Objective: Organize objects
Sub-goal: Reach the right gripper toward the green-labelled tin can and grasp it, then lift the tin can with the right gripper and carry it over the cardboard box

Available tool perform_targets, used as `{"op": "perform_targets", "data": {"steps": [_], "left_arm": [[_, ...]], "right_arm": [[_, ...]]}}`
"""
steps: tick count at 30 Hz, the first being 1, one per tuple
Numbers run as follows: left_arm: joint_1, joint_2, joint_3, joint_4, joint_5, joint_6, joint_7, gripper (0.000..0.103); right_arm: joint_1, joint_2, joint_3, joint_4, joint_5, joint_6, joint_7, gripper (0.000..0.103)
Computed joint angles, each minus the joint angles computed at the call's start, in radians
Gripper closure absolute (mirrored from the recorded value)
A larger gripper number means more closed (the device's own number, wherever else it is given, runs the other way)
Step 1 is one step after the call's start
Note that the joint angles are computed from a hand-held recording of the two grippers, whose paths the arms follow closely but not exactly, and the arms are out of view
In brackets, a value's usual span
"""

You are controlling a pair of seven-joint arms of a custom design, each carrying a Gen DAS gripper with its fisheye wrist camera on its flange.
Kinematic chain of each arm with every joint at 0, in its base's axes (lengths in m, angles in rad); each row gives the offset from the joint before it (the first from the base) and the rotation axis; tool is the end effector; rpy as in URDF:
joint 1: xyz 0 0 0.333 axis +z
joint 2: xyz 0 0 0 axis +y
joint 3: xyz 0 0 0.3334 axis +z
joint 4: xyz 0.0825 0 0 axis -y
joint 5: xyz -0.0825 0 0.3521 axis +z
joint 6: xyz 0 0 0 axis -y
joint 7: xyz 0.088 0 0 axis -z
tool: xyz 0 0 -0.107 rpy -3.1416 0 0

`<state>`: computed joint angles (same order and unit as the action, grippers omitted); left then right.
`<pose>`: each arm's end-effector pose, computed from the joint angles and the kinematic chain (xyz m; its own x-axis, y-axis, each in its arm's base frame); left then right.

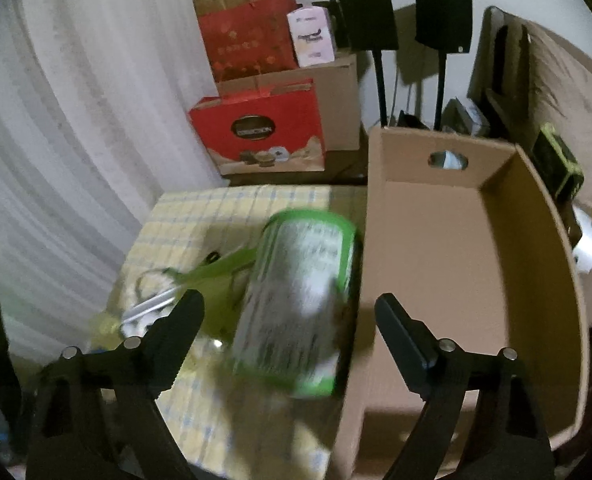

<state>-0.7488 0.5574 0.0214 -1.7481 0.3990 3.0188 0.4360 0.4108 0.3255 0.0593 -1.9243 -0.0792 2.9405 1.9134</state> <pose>0.4985 -0.4860 0.3696 -0.1028 -0.9060 0.4106 -0.8420 -0.1405 -0.5208 0.5758 0.2938 0.4394 0.2443 -0.9540 -0.1736 -0.7844 -0.0891 -0.6138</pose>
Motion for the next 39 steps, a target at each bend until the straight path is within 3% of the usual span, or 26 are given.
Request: {"op": "perform_targets", "data": {"steps": [4,8,12,14,18,24,30,35,39], "left_arm": [[0.051,0.041,-0.075,0.017,-0.057,0.068,0.05,0.028],[0.12,0.094,-0.181,0.04,-0.127,0.173,0.128,0.029],[0.182,0.154,-0.286,0.093,-0.175,0.223,0.199,0.029],[0.198,0.183,-0.319,0.131,-0.196,0.218,0.231,0.029],[0.29,0.273,-0.467,0.227,-0.231,0.18,0.325,0.029],[0.332,0.343,-0.554,0.306,-0.294,0.154,0.428,0.029],[0.321,0.353,-0.549,0.333,-0.372,0.158,0.484,0.027],[0.296,0.313,-0.482,0.304,-0.437,0.202,0.49,0.02],[0.315,0.308,-0.482,0.284,-0.455,0.223,0.497,0.02]], "right_arm": [[-0.065,0.084,0.062,0.16,0.07,-0.118,-0.112,0.029],[-0.099,0.18,0.102,0.31,0.151,-0.19,-0.225,0.031],[-0.119,0.271,0.136,0.458,0.23,-0.273,-0.327,0.031],[-0.113,0.325,0.131,0.55,0.245,-0.338,-0.362,0.031],[-0.117,0.433,0.131,0.74,0.292,-0.511,-0.413,0.031],[-0.105,0.501,0.108,0.864,0.314,-0.637,-0.464,0.031],[-0.087,0.586,0.087,1.026,0.3,-0.795,-0.513,0.031],[-0.08,0.577,0.086,1.022,0.303,-0.814,-0.554,0.03],[-0.08,0.55,0.091,0.978,0.325,-0.795,-0.57,0.028]]}}
